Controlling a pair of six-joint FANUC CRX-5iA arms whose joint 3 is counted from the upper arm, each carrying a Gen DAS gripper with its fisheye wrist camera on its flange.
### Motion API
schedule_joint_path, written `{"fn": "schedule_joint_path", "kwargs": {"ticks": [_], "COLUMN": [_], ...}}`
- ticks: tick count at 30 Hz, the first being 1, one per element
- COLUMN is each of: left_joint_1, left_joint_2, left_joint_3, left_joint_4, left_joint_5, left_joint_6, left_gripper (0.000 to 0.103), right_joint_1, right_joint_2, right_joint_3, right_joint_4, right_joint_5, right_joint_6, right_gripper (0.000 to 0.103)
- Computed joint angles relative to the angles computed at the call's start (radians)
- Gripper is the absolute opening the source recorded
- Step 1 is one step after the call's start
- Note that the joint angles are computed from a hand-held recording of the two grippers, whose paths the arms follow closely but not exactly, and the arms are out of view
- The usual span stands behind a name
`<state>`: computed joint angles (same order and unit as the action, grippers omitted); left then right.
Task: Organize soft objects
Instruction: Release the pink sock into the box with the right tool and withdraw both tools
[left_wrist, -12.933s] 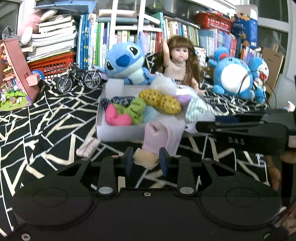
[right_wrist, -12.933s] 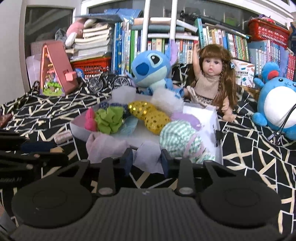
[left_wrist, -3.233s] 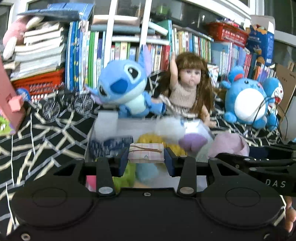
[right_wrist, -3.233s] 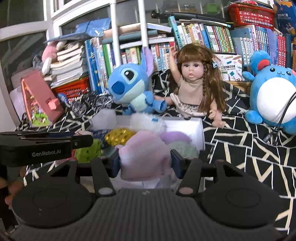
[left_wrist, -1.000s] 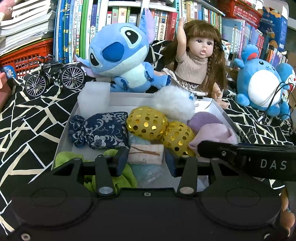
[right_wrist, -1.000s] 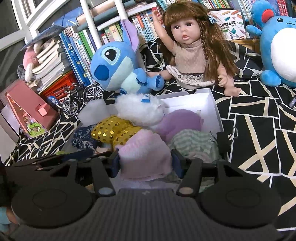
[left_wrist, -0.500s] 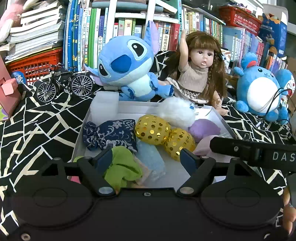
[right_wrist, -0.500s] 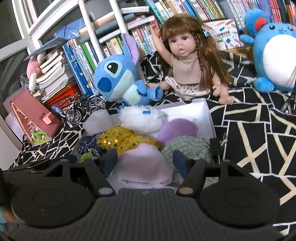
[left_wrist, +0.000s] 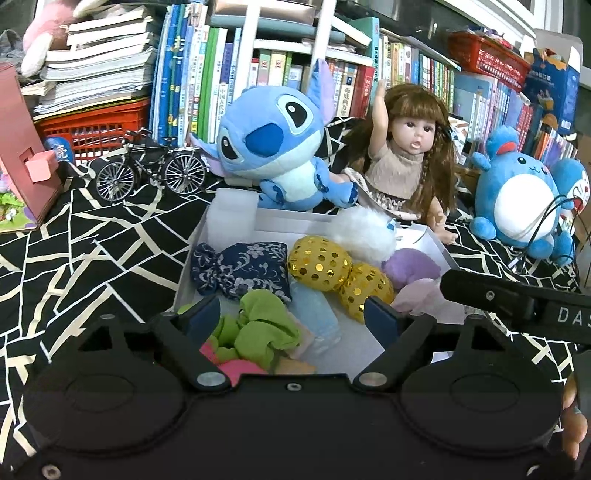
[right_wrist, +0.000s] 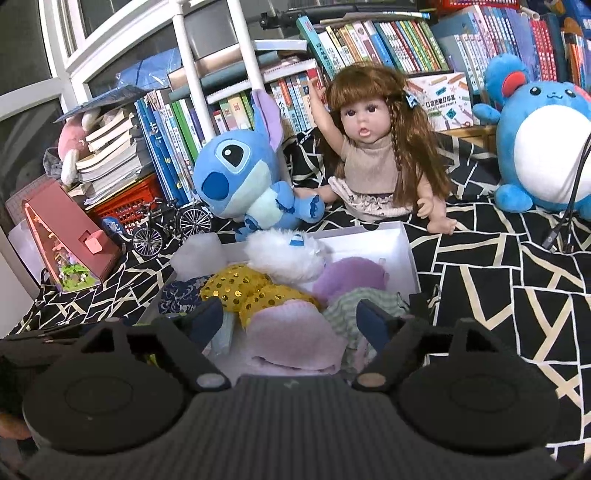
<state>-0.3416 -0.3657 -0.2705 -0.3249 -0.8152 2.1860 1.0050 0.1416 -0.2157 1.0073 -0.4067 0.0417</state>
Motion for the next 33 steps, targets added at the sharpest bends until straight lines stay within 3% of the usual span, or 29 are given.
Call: {"fn": "schedule_joint_path", "kwargs": {"ticks": [6,33], "left_joint_1": [-0.015,-0.066], "left_joint_2": [-0.024,-0.089], "left_joint_3": [-0.004,-0.037], "left_joint_4": [-0.036,-0.128], "left_joint_5": [-0.022,-0.088], "left_joint_6": [0.041,0.133], "left_gripper": [0.085,0.087], "right_joint_1": [-0.002,0.034], "right_joint_2": [-0.019,-0.055], "right_joint_3": [-0.039,-0.125], "right_joint_4": [0.104,0.248], "right_joint_5": [-0.012,-0.082], "right_joint_6": [-0.096,-0.222], "right_gripper": [0.092,0.100]}}
